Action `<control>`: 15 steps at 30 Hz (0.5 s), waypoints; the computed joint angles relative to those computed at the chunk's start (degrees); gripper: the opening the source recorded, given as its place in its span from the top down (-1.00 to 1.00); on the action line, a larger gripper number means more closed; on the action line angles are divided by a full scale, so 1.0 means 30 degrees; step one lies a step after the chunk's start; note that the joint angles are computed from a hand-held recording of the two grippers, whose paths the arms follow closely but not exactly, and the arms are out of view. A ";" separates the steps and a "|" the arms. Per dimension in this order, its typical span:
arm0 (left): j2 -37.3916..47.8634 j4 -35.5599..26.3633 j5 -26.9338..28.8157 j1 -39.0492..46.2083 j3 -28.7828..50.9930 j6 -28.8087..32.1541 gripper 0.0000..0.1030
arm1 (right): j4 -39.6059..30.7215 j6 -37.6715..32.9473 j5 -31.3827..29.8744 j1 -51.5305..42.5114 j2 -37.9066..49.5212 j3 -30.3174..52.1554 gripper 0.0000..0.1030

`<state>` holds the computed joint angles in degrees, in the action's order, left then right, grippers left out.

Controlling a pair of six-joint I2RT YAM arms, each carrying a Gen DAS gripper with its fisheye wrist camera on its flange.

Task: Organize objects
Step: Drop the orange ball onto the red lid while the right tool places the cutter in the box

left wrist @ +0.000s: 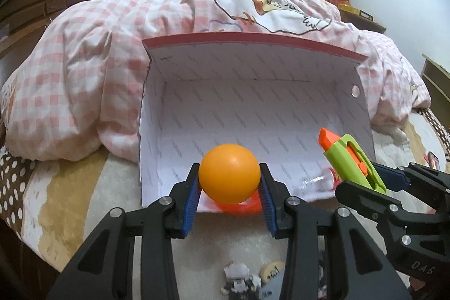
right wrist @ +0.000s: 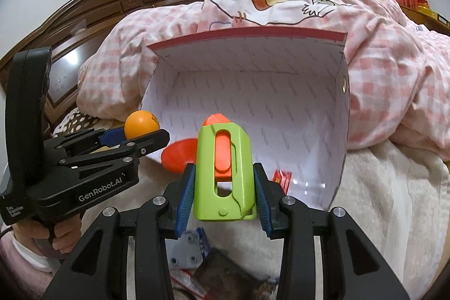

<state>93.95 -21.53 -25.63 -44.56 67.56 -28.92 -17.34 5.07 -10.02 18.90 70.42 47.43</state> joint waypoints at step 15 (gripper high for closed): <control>0.3518 0.0601 0.0859 0.1619 0.3097 0.1300 0.25 | 0.1322 -0.0720 0.1526 -0.0209 0.4550 0.3172 0.22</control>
